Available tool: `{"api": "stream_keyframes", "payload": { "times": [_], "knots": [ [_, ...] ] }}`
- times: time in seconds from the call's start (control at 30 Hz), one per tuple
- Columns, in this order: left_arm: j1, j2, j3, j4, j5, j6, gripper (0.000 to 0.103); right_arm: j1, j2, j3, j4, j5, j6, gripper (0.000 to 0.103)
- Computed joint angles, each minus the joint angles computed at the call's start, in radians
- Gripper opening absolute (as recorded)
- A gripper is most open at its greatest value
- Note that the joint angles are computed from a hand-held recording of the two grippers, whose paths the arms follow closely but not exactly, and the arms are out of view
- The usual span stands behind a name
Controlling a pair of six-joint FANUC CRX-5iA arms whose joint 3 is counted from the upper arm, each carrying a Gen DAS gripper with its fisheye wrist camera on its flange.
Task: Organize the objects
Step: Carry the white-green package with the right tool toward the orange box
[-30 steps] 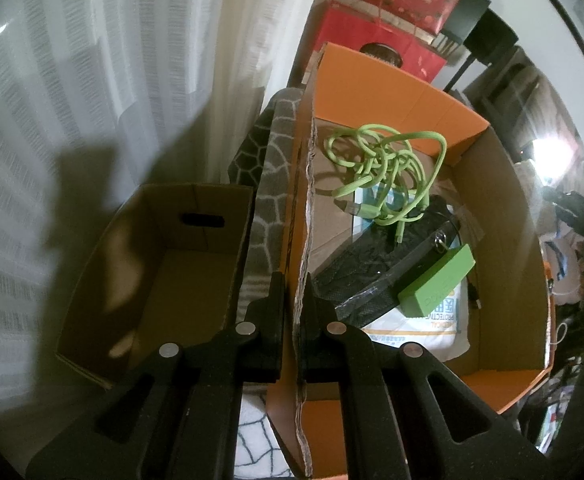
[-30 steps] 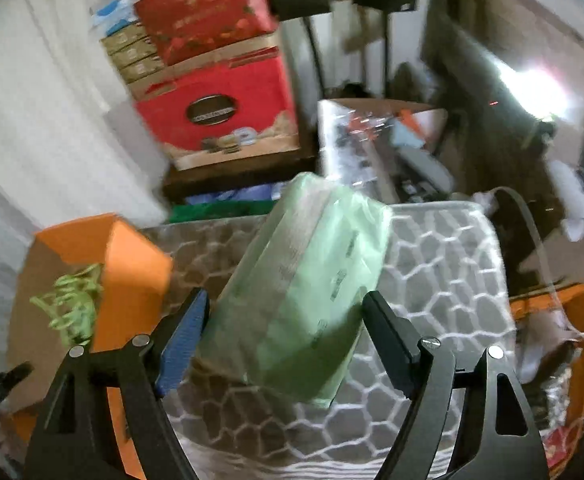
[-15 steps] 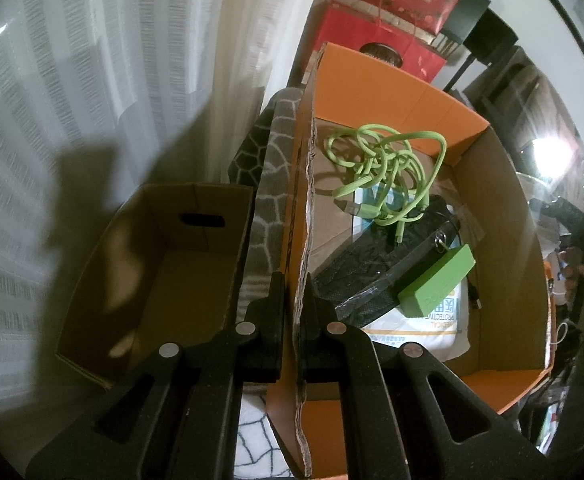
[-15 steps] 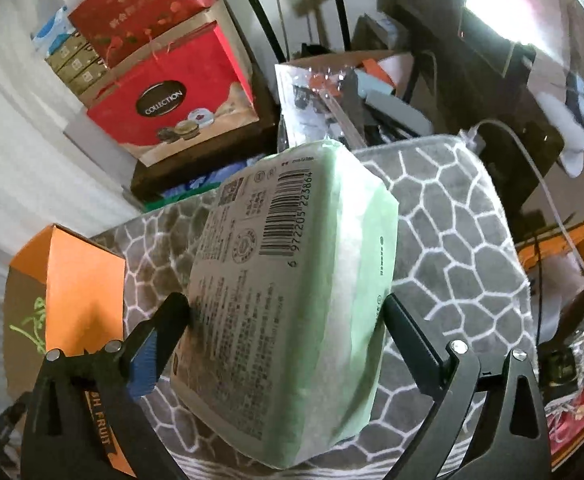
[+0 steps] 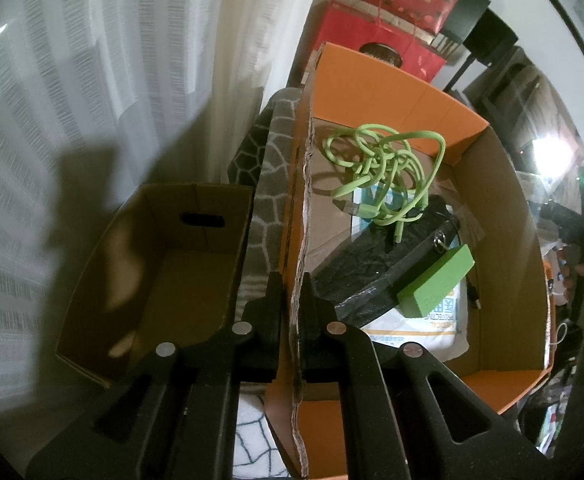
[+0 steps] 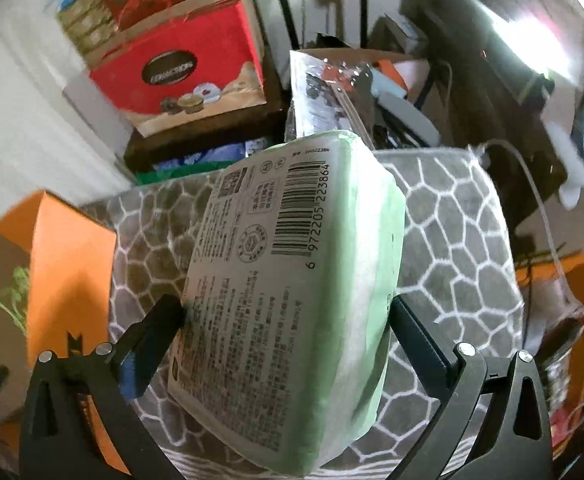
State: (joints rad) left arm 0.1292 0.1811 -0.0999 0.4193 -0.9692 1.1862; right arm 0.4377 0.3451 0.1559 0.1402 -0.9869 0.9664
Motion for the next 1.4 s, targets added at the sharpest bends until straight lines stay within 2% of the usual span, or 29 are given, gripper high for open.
{"api": "stream_keyframes", "payload": {
  "times": [0.23, 0.47, 0.9, 1.07, 1.23, 1.4],
  "knots": [
    [0.0, -0.001, -0.001, 0.0, 0.001, 0.001, 0.005, 0.026, 0.032, 0.027, 0.065, -0.048, -0.004, 0.102],
    [-0.002, -0.001, 0.0, 0.001, -0.001, 0.001, 0.005, 0.062, -0.018, -0.048, 0.15, 0.025, -0.009, 0.081],
    [0.0, -0.001, -0.001, 0.004, 0.0, 0.002, 0.005, 0.055, -0.121, -0.04, -0.018, 0.112, 0.089, 0.08],
    [0.0, -0.001, -0.001, 0.005, -0.001, 0.003, 0.005, 0.056, -0.15, 0.004, -0.14, 0.121, 0.168, 0.08],
    [0.0, 0.0, 0.0, 0.005, -0.002, 0.003, 0.005, 0.085, -0.139, 0.072, -0.215, 0.108, 0.233, 0.08],
    [0.002, 0.001, 0.0, 0.005, -0.002, 0.001, 0.005, 0.131, -0.092, 0.127, -0.22, 0.092, 0.238, 0.08]
  ]
}}
